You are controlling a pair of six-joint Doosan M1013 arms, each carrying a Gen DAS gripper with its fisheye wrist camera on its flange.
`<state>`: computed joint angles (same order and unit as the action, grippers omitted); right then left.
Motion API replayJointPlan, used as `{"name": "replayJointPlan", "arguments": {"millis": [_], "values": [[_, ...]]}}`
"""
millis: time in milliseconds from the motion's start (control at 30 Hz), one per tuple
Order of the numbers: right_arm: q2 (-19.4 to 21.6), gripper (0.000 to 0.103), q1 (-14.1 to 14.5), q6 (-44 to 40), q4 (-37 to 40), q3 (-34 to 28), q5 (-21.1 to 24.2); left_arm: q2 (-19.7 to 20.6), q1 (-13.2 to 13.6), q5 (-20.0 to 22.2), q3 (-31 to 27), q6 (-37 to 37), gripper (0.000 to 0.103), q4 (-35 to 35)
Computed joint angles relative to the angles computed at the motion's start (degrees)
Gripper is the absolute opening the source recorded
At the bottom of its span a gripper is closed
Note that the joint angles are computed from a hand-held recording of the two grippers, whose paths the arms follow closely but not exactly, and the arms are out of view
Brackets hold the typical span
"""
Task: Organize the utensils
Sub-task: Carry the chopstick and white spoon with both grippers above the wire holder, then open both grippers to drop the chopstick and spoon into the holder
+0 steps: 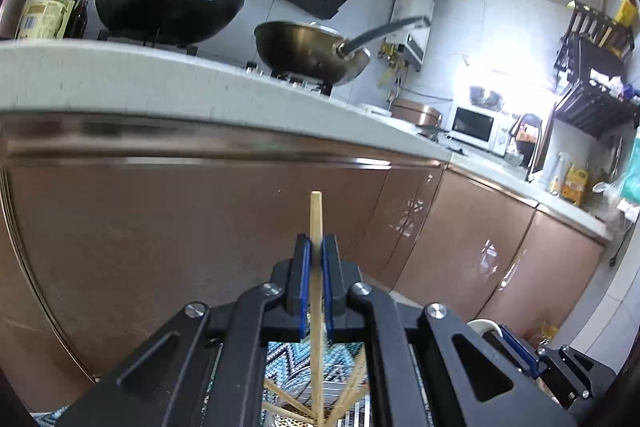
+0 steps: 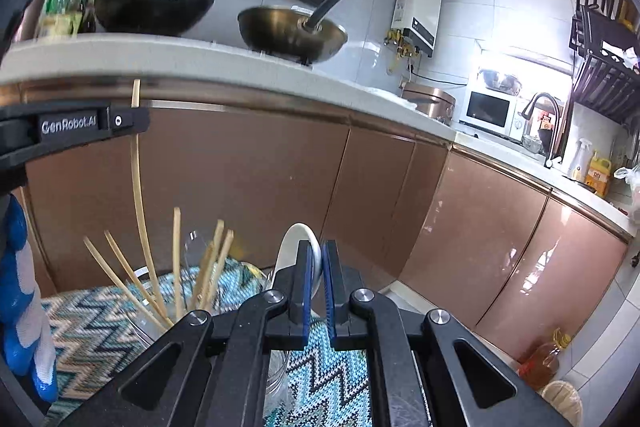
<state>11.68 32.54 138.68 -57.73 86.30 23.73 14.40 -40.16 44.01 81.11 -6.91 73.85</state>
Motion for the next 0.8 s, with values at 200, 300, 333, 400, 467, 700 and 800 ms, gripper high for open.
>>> {"name": "replayJointPlan", "arguments": {"millis": [200, 300, 333, 400, 467, 700, 800], "values": [[0.9, 0.006, 0.0, -0.1, 1.4, 1.4, -1.1, 0.6, 0.3, -0.6, 1.5, 0.3, 0.007, -1.1], [0.8, 0.011, -0.2, -1.8, 4.9, 1.7, -1.9, 0.3, 0.3, -1.5, 2.0, 1.0, 0.007, -2.3], [0.6, 0.012, -0.1, -1.6, 4.9, 1.9, -1.8, 0.3, 0.3, -1.5, 2.2, 1.0, 0.007, -2.3], [0.0, 0.021, -0.1, -0.7, 4.8, 2.3, -2.0, 0.1, 0.0, -1.4, 2.3, 1.4, 0.008, -2.5], [-0.7, 0.028, 0.0, 0.9, 4.1, 2.6, -2.2, -0.5, -0.2, -1.6, 2.7, 1.5, 0.012, -2.4], [-4.2, 0.032, 0.0, 4.3, 4.3, 4.0, -1.7, -3.8, -2.1, 0.5, 4.7, 0.9, 0.029, -1.1], [-6.2, 0.036, 0.1, 4.4, 5.7, 4.8, -1.2, -5.6, -3.4, 2.2, 5.8, 1.8, 0.037, -1.4]]}}
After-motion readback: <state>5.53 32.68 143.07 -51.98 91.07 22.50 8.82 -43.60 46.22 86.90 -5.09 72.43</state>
